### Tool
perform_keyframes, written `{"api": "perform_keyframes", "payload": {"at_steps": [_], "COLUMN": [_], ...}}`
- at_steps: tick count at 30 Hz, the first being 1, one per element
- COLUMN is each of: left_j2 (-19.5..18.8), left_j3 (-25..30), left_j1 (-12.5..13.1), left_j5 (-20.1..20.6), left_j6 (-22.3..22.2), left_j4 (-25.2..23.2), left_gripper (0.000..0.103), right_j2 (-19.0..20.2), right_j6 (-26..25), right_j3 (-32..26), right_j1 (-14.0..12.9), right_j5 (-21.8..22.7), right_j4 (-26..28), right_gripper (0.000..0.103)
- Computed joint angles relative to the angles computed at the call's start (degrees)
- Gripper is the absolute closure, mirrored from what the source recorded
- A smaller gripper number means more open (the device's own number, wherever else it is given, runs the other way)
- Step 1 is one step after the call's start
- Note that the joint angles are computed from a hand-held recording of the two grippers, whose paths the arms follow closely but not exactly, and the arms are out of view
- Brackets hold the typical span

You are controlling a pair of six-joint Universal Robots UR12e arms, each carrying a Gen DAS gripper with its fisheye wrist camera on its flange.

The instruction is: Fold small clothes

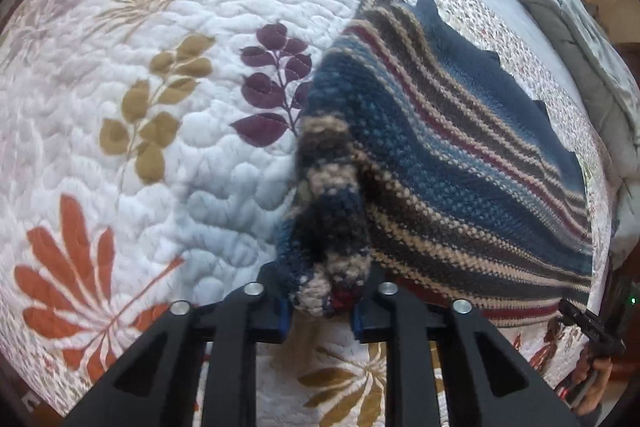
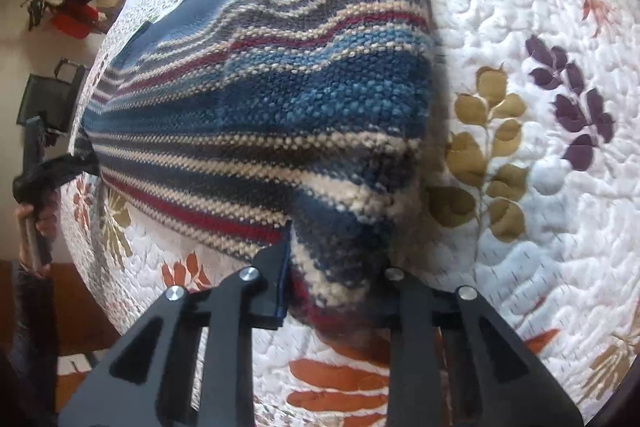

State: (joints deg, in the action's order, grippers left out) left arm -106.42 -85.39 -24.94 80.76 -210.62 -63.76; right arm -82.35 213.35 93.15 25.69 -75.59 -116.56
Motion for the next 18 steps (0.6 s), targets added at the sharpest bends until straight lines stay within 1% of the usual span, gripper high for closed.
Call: {"api": "perform_keyframes", "payload": {"at_steps": [3, 5, 6, 7, 9, 11, 18], "left_j2": [1.56, 3.03, 3.39, 4.06, 5.13, 6.13, 11.43], "left_j3": [-1.03, -2.21, -2.52, -2.90, -3.45, -4.45, -10.64], "left_j1": [-0.23, 0.01, 0.15, -0.01, 0.00, -0.43, -2.08], "left_j5": [0.78, -0.43, -0.44, -0.28, -1.05, -0.88, -2.51], "left_j6": [-0.70, -1.96, -1.62, -1.32, -0.60, -0.51, 0.28], "left_j4": [0.50, 1.47, 1.99, 2.38, 1.74, 1.46, 1.93], "left_gripper": [0.087, 0.089, 0.089, 0.090, 0.090, 0.090, 0.090], "right_j2": [-1.30, -2.12, -2.69, -3.17, -4.10, -4.97, -10.88], "right_j6": [0.89, 1.20, 1.04, 0.82, 0.18, -0.13, 1.28], "right_j3": [0.86, 1.39, 1.61, 1.73, 1.75, 2.06, 6.25], "right_j1": [-0.26, -0.42, -0.46, -0.43, -0.10, 0.34, 2.35], "right_j5": [1.12, 1.64, 2.01, 2.18, 2.10, 1.90, 2.64], "right_j4": [-1.15, -1.81, -1.77, -1.46, 0.15, 1.36, 4.04], "right_gripper": [0.081, 0.082, 0.082, 0.082, 0.082, 0.082, 0.082]}}
